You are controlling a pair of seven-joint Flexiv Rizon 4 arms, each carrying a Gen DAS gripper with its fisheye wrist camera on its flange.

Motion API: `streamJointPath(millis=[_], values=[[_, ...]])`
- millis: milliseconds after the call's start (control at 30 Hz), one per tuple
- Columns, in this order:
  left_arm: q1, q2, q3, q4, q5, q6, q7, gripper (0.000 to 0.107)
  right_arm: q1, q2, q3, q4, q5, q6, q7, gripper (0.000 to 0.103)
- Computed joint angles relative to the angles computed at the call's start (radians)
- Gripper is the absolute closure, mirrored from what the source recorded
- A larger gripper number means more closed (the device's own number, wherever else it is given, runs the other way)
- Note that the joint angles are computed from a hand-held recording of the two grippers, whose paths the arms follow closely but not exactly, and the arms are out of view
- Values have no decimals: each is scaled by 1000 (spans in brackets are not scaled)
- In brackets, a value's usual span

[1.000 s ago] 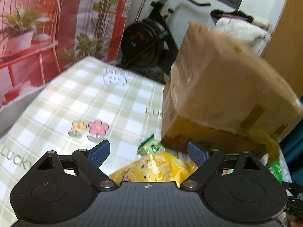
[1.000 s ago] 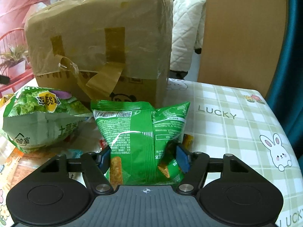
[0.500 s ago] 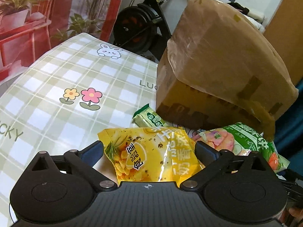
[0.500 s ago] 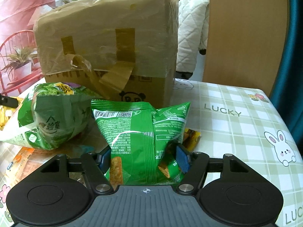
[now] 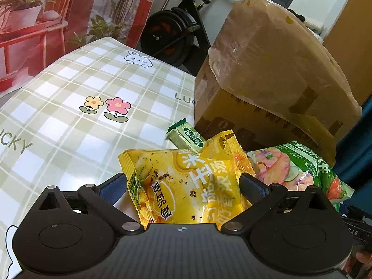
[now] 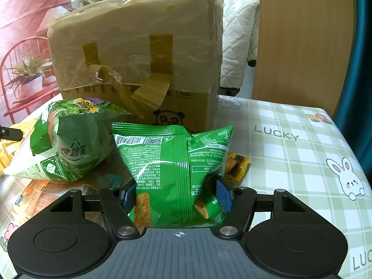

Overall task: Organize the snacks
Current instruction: 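Grasp the yellow snack bag with the left tool while the right tool grasps the green chip bag, then lift the yellow and green bags over the box and release both inside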

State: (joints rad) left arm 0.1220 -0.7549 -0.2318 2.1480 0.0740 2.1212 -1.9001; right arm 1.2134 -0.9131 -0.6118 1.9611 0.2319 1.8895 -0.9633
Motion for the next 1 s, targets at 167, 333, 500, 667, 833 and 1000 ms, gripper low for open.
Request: streamJointPath(millis=[167,333,500,667,833,1000], values=[[15,0,-17,-5,-1,-21,-9,4,8,-5,-5,-1,9,1,9,40],[136,-30,-140,-16,73,-125,-16,4,0,-2,5,1,7,9,5,41],[71,-36,-85,-14,38,-53,-3,6,5,1,5,6,17,14,1,41],[-8,4,-13,-23,27,-40,46,34,6,1,6,6,26,17,3,42],[-147,54,104,5,-61,9,119,35,15,-3,1,15,58,46,3,44],[-206,100,155,47,-122,74,172,35,49,-7,-34,36,113,46,17,45]])
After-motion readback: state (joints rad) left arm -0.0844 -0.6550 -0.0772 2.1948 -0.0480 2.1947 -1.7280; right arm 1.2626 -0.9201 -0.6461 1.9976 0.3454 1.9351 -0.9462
